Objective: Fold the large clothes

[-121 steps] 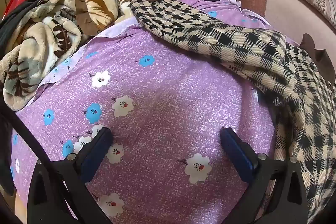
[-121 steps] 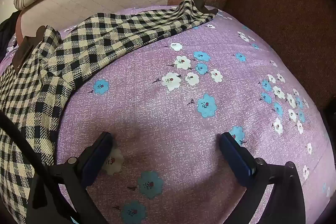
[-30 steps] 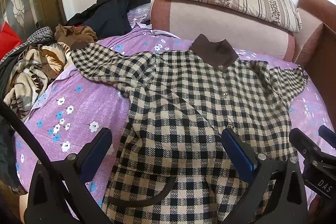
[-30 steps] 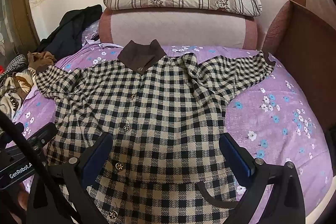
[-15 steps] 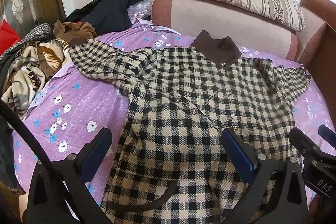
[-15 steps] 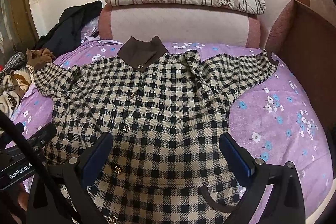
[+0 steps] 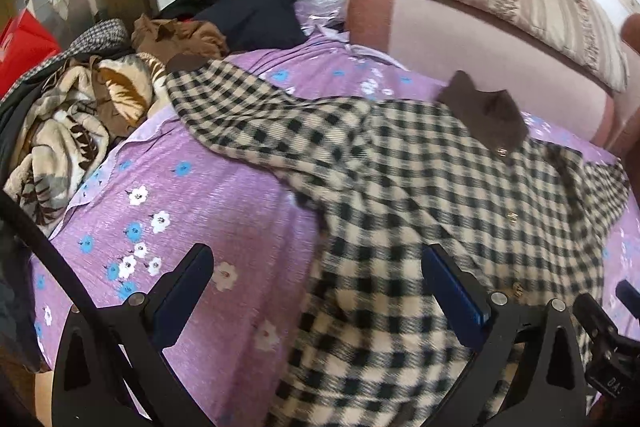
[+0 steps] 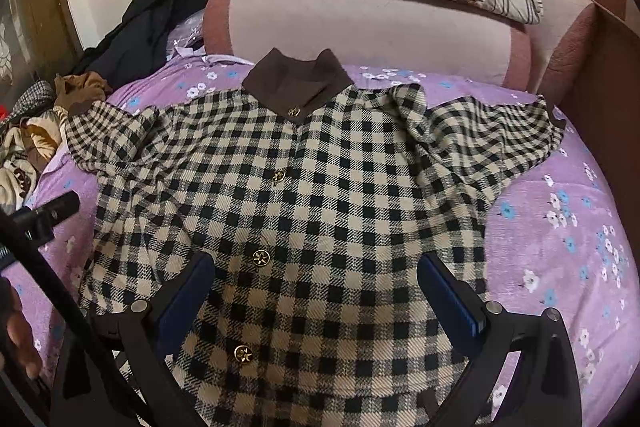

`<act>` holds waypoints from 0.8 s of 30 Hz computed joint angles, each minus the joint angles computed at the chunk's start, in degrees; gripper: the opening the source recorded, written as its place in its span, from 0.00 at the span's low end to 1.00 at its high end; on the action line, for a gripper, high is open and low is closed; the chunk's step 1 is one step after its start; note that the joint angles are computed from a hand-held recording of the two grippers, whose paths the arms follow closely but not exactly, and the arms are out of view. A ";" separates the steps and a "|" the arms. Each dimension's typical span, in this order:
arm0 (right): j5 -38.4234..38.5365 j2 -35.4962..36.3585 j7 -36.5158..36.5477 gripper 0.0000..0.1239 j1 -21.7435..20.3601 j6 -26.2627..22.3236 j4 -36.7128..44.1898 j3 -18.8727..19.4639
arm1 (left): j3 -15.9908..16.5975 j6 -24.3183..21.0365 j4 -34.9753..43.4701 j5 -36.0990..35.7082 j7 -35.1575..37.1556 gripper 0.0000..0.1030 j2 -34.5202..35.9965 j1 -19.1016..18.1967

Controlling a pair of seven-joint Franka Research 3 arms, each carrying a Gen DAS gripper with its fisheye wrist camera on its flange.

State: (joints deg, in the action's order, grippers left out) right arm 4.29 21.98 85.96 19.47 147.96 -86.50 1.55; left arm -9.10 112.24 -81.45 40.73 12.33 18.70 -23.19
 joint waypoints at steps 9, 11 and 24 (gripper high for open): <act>1.51 2.03 -1.95 0.83 -0.54 -0.94 1.68 0.62 | 1.18 1.84 -3.04 -1.73 1.15 1.00 -1.62 3.98; 2.10 2.14 -2.68 0.83 -0.71 -0.98 1.66 0.81 | 1.49 2.43 -3.40 -3.00 1.94 1.00 -1.77 5.58; 4.06 4.79 -4.35 0.83 -1.34 -3.32 4.60 0.58 | 6.29 11.68 -8.33 -6.67 -0.93 1.00 -3.73 17.76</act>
State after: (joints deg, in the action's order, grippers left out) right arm 8.35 26.77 81.62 18.13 144.64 -81.90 2.13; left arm -2.81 123.92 -89.78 34.06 11.41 14.97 -5.42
